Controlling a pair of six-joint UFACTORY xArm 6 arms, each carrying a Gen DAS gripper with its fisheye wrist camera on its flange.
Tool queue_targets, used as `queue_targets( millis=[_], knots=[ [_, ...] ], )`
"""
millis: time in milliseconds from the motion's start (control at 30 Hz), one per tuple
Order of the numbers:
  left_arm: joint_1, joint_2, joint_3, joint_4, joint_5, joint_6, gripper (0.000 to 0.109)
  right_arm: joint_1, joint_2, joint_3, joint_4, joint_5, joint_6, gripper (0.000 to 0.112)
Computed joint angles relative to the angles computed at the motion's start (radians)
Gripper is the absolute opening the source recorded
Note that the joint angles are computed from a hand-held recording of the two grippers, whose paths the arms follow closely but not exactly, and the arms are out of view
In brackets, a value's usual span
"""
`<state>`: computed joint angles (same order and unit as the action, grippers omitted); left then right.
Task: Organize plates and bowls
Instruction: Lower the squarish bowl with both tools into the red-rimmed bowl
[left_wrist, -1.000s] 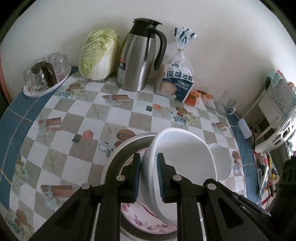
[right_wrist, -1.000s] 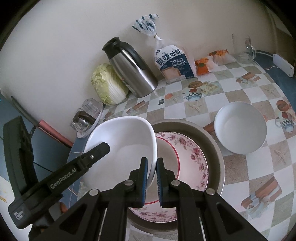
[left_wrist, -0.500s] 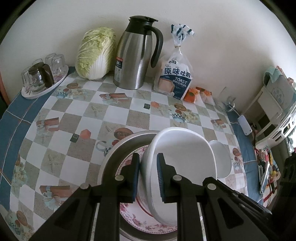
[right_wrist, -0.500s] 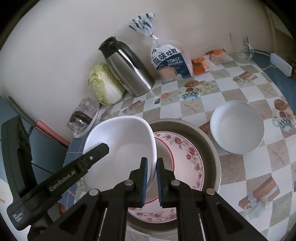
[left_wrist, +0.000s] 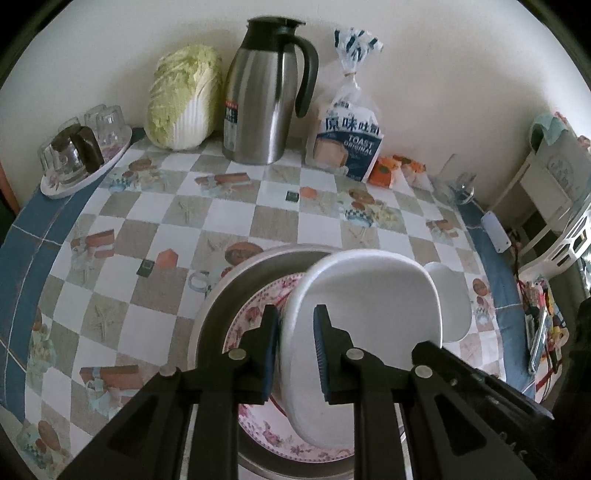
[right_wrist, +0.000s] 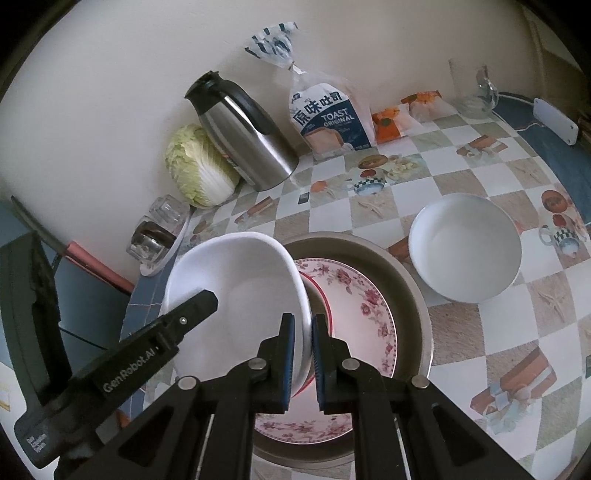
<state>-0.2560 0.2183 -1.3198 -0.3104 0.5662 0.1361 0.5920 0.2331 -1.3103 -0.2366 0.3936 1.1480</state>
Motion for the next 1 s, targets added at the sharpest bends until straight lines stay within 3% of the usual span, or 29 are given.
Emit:
queue_targets(
  millis=[467, 667, 1000],
  knots=[
    [-0.005, 0.017, -0.007, 0.056, 0.018, -0.041, 0.021, -0.002, 0.013, 0.011, 0.051, -0.021, -0.028, 0.013],
    [-0.033, 0.015, -0.002, 0.235, 0.0, -0.126, 0.026, -0.003, 0.012, 0.014, 0.06, -0.026, -0.033, 0.013],
    [-0.027, 0.008, -0.003, 0.207, 0.005, -0.094, 0.03, -0.009, 0.014, 0.03, 0.091, -0.06, -0.049, 0.012]
  ],
)
